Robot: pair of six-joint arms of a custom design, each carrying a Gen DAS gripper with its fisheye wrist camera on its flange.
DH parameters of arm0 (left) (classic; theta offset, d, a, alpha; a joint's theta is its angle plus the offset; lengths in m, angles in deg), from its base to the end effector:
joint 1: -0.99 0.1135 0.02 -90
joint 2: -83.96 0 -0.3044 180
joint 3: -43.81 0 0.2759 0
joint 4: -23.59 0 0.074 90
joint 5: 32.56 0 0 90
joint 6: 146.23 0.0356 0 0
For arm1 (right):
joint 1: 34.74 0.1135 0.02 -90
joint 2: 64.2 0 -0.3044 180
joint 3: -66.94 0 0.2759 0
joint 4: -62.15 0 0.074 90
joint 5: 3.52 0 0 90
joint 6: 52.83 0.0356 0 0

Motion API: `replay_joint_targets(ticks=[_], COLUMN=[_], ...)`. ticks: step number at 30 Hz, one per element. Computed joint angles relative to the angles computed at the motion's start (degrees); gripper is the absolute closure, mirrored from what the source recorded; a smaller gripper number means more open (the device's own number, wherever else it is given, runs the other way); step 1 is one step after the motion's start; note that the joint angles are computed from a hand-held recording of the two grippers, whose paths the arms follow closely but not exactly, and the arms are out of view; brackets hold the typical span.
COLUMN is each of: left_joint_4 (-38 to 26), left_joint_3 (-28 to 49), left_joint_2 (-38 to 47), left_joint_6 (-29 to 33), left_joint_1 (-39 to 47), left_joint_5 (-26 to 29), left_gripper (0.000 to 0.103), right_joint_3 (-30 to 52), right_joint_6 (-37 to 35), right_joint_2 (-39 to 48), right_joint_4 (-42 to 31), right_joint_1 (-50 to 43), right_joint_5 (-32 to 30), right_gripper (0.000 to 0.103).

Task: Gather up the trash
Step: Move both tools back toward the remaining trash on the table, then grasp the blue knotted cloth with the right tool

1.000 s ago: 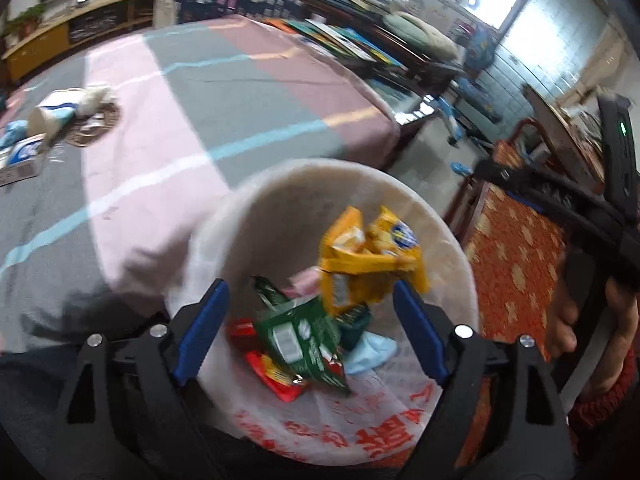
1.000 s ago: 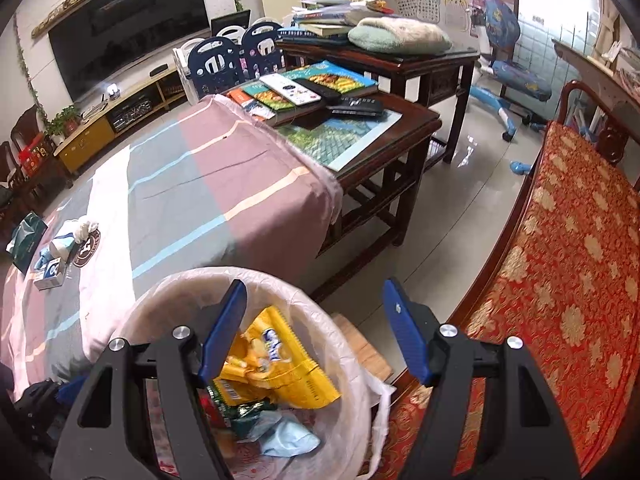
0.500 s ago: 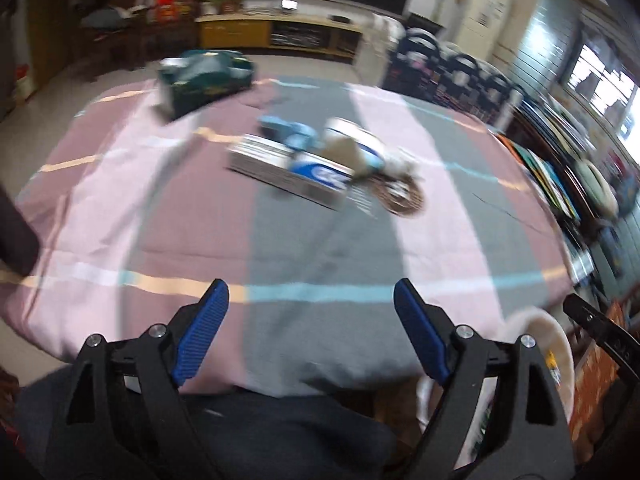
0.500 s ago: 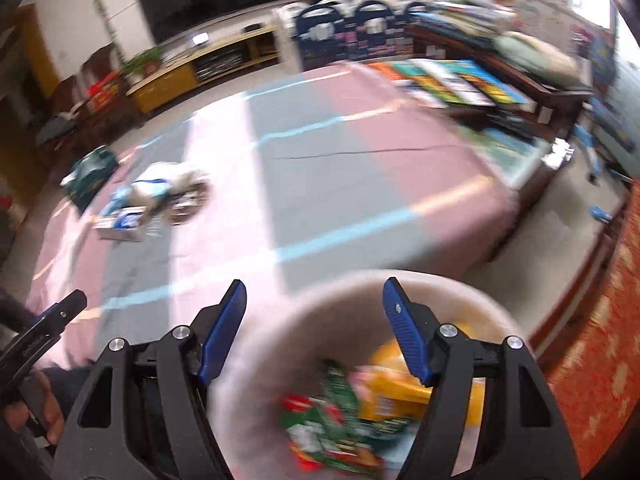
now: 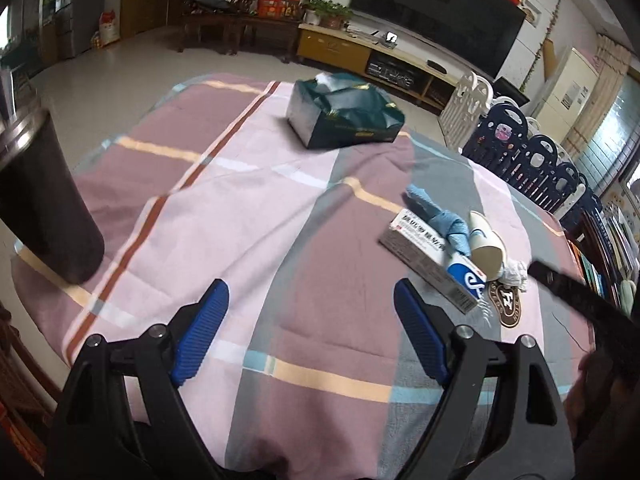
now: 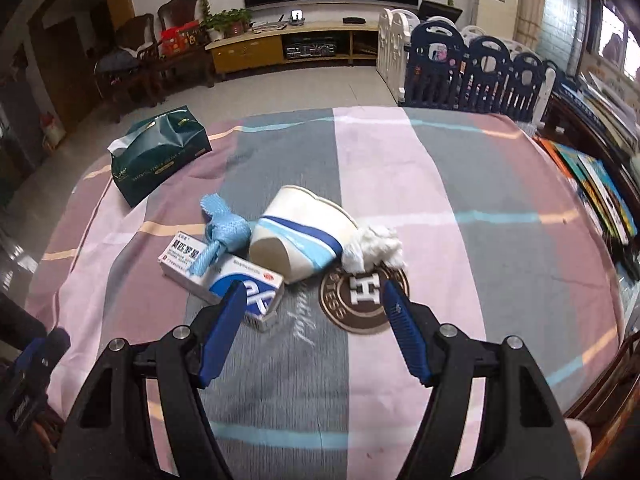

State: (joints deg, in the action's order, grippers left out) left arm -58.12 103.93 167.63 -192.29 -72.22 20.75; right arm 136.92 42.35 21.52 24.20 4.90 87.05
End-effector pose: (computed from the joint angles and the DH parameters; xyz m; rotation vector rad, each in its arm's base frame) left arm 0.0817 -0.1972 0.2069 -1.1875 2.1528 0.1126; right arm 0.2526 0.2088 0.2539 -0.7470 2.4226 0.3053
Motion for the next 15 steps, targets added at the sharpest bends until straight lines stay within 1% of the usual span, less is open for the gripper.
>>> replay_joint_targets(ticks=[1, 3, 4, 8, 9, 10, 11, 12, 13, 14, 15], left_joint_4=[1.95, 6.34, 7.21, 5.82, 5.98, 6.42, 6.86, 7.3, 7.3, 7.56, 7.75], left_joint_3=[-1.01, -3.45, -4.13, -3.9, -3.98, -4.31, -4.68, -5.04, -5.3, -5.54, -5.68], left_joint_2=[-0.11, -1.39, -1.72, -1.36, -1.46, -1.73, -2.11, -2.37, -2.6, -2.83, -2.9], left_joint_6=[-0.41, -0.2, -0.53, -2.85, -3.32, -3.42, -3.28, -3.6, -4.26, -4.59, -4.74], left_joint_1=[-0.27, -0.02, -0.13, -0.98, -1.28, -1.3, -1.07, -1.06, -1.38, -1.47, -1.53], left_joint_5=[0.54, 1.35, 1.35, 0.97, 0.9, 0.99, 1.13, 1.29, 1.36, 1.3, 1.29], left_gripper=[0.018, 0.018, 0.018, 0.018, 0.018, 0.018, 0.018, 0.018, 0.018, 0.018, 0.018], right_joint_3=[2.13, 6.54, 8.81, 16.11, 15.75, 15.75, 16.37, 16.33, 15.59, 14.97, 14.33], right_joint_6=[0.49, 1.9, 1.93, 1.71, 1.73, 1.57, 1.03, 0.9, 0.31, -1.27, -2.86], right_joint_2=[2.05, 6.21, 8.57, 17.46, 17.94, 18.2, 18.69, 18.75, 18.37, 18.12, 17.93], right_joint_4=[-0.3, -1.13, -2.04, -6.42, -4.87, -4.59, -5.78, -6.66, -6.99, -7.42, -7.37], right_joint_1=[0.57, 1.52, 2.12, 4.55, 4.5, 4.92, 5.37, 5.56, 5.7, 6.47, 7.48], right_joint_5=[-0.67, -5.34, -7.26, -7.27, -8.23, -7.89, -7.74, -8.84, -10.31, -9.9, -8.44], right_gripper=[0.034, 0.034, 0.034, 0.033, 0.034, 0.034, 0.035, 0.038, 0.048, 0.061, 0.07])
